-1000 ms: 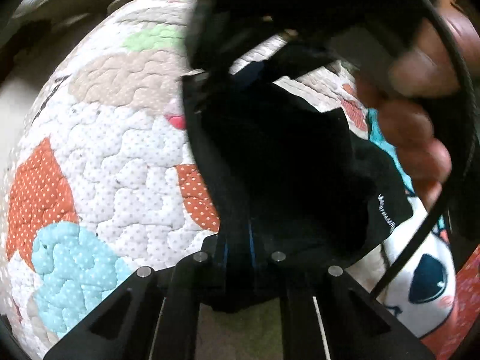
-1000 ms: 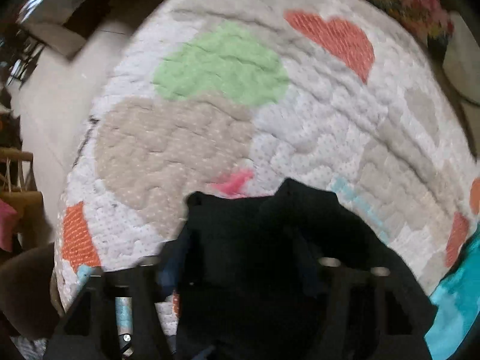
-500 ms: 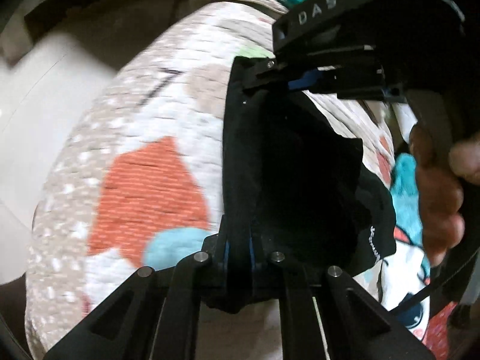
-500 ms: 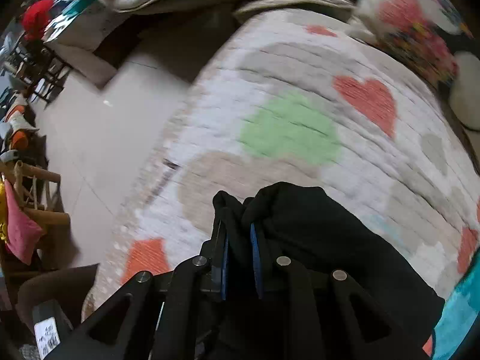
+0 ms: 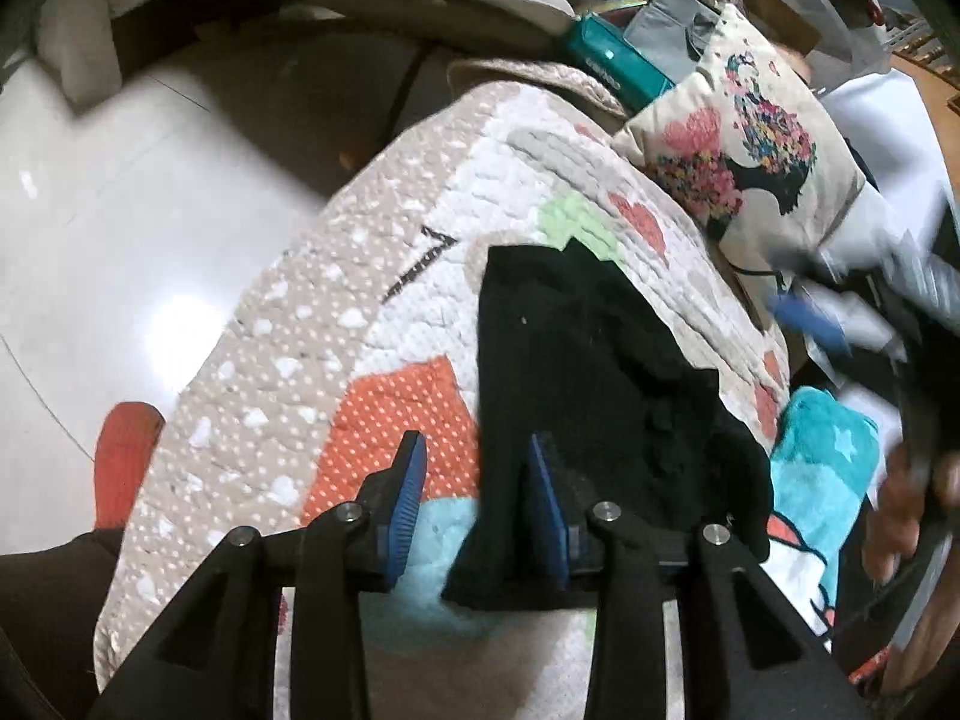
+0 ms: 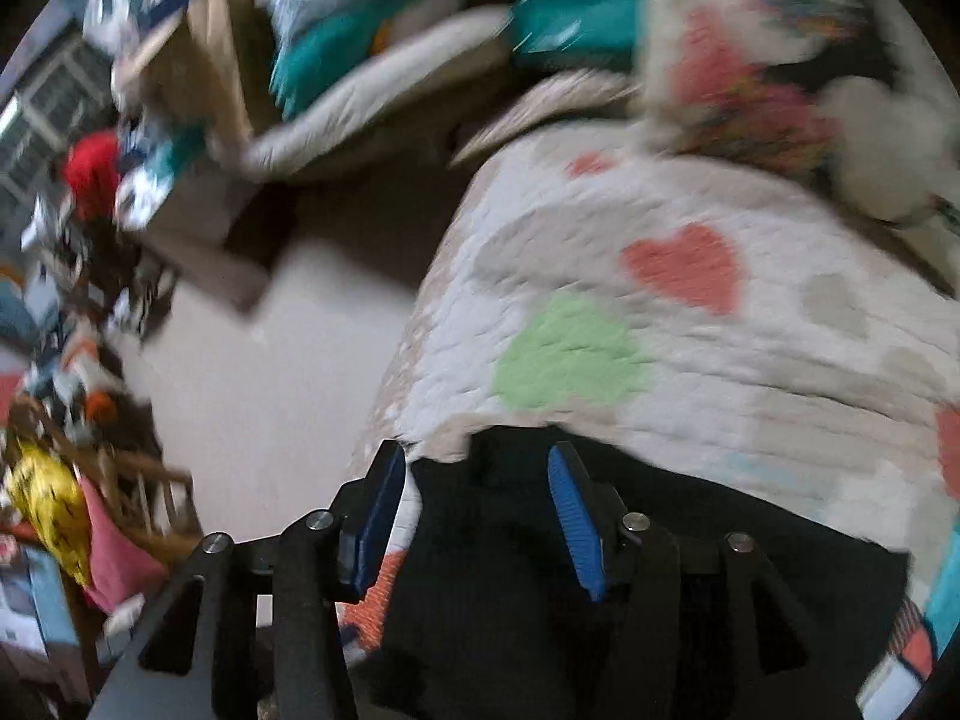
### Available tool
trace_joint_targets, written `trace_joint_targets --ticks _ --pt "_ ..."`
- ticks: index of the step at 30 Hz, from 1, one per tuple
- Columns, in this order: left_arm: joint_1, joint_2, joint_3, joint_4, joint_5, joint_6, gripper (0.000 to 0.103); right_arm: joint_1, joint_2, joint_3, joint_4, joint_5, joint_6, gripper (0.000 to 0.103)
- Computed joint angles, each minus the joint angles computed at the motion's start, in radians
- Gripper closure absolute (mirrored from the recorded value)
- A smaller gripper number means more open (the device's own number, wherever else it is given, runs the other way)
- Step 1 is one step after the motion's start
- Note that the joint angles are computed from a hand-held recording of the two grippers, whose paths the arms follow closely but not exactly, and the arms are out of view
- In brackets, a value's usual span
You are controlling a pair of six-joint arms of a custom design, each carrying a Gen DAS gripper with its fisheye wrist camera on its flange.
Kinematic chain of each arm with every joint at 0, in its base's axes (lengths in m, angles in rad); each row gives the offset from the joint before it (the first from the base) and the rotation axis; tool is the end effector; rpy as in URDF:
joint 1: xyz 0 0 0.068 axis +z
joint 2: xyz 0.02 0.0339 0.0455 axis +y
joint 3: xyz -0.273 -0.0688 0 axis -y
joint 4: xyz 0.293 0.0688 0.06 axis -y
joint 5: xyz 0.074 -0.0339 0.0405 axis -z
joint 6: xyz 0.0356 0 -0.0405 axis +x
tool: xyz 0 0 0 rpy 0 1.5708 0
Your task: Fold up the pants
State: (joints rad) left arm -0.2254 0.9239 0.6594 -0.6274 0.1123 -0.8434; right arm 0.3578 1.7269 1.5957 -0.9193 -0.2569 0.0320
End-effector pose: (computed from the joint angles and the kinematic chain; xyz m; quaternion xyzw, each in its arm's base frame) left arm 0.2161 -0.0536 0.2275 -0.2685 0.9025 -0.2149 0.2591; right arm 0.3853 0.1537 0.3103 -0.1879 0.9404 0.1708 0.2263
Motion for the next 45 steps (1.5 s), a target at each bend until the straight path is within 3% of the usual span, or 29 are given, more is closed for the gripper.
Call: trace_joint_targets --ticks 5,9,12,16,21,25,28,33,37,41,45 --pt "-0.042 0.018 0.003 0.0 -0.013 -0.007 0.068 -0.232 -0.249 -0.287 0.089 -0.052 0.006 0.048" --pt "-0.096 0.07 0.024 0.02 -0.049 0.007 0.066 -0.49 -0.327 -0.433 0.131 -0.199 0.002 0.048" --pt "-0.136 0.126 0.04 0.025 -0.081 0.005 0.063 -0.585 -0.363 -0.555 0.188 -0.282 -0.002 0.046" --pt "-0.153 0.22 0.064 -0.005 -0.102 0.016 0.061 -0.496 -0.403 -0.624 0.225 -0.306 0.009 0.046" --pt "-0.119 0.192 0.036 0.016 -0.061 0.01 0.06 -0.299 -0.388 -0.645 0.28 -0.272 0.018 0.047" --pt "-0.11 0.181 0.036 0.01 -0.046 0.014 0.06 -0.226 -0.339 -0.656 0.299 -0.07 0.078 0.047" --pt "-0.11 0.166 0.039 0.007 -0.049 0.02 0.06 -0.324 -0.355 -0.694 0.311 -0.129 0.123 0.051" --pt "-0.139 0.132 0.05 0.022 -0.078 0.033 0.06 -0.531 -0.568 -0.787 0.3 -0.201 0.098 0.048" --pt "-0.195 0.119 0.074 0.015 -0.119 0.083 0.06 -0.675 -0.678 -0.861 0.308 -0.2 0.084 0.048" --pt "-0.225 0.147 0.135 -0.021 -0.12 0.085 0.056 -0.741 -0.616 -0.857 0.316 -0.236 0.11 0.048" --pt "-0.281 0.316 0.309 -0.043 -0.139 0.129 0.052 -0.713 -0.583 -0.891 0.391 -0.258 0.183 0.048"
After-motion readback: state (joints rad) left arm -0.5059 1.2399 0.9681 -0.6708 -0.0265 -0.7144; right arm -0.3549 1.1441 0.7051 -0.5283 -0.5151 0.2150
